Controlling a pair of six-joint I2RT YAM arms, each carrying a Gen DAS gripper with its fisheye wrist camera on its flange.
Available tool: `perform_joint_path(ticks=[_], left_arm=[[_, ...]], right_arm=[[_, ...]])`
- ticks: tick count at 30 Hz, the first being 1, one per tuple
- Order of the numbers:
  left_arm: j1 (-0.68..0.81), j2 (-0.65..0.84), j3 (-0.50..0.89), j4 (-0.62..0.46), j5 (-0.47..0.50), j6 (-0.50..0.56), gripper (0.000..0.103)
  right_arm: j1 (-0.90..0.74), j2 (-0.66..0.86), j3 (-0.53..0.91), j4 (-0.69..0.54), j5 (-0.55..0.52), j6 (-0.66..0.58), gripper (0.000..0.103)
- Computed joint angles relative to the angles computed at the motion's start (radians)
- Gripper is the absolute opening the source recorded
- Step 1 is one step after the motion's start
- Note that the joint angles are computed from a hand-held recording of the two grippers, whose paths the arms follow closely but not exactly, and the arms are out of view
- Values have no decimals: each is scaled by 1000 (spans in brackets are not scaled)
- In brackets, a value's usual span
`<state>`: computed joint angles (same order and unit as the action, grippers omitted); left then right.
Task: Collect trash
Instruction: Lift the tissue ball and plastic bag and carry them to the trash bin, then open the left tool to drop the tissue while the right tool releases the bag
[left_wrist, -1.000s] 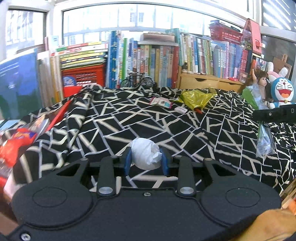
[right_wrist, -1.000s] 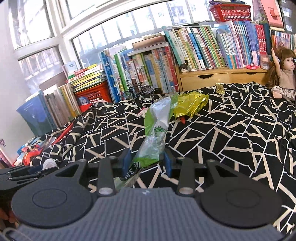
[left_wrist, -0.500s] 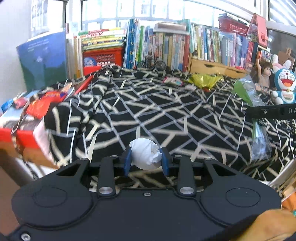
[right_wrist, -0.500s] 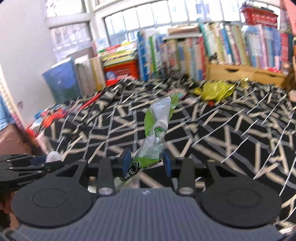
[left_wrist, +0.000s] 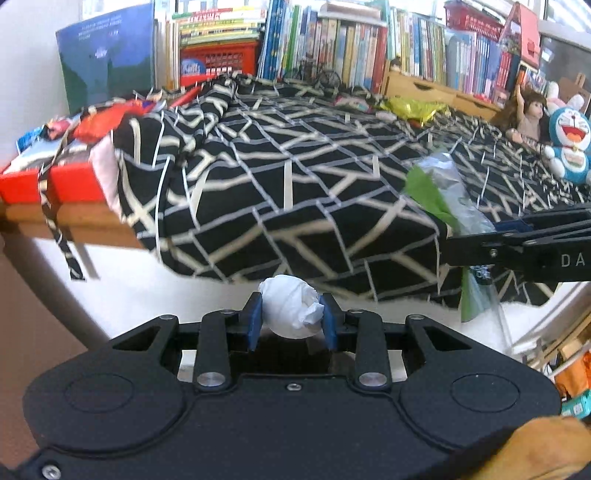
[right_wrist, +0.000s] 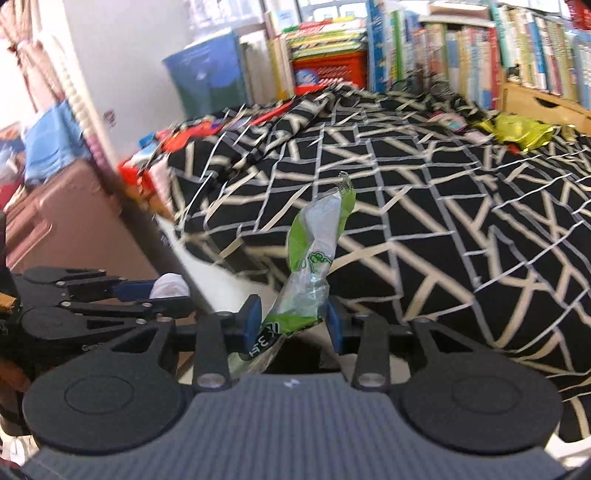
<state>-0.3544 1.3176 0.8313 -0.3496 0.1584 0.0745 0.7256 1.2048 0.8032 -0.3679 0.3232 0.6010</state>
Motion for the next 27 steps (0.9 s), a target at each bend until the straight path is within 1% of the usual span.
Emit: perform_joint_path(ticks=[6,13,16,19,24,26,27], left_arm=[[35,9,-27,-20,17,35,33],[58,29,-24,-5,36,49,34],[60,44,-10,-6,37,53,40],[65,55,0,-11,39,48,41],[76,67,11,-19,52,49,47],[77,69,11,-22,53,46,52],[77,70,13,-24,52,46,53]], right_arm=[[59,50,25,5,21,24,43],[83,65,47,-28,38,61,43],[82,69,54,-36,40,76,43],[84,79,62,-42,41,75,43],[73,99,71,-36,27,73,44],[74,106,76,-36,25,69,44],[74,108,76,-35,24,68,44]])
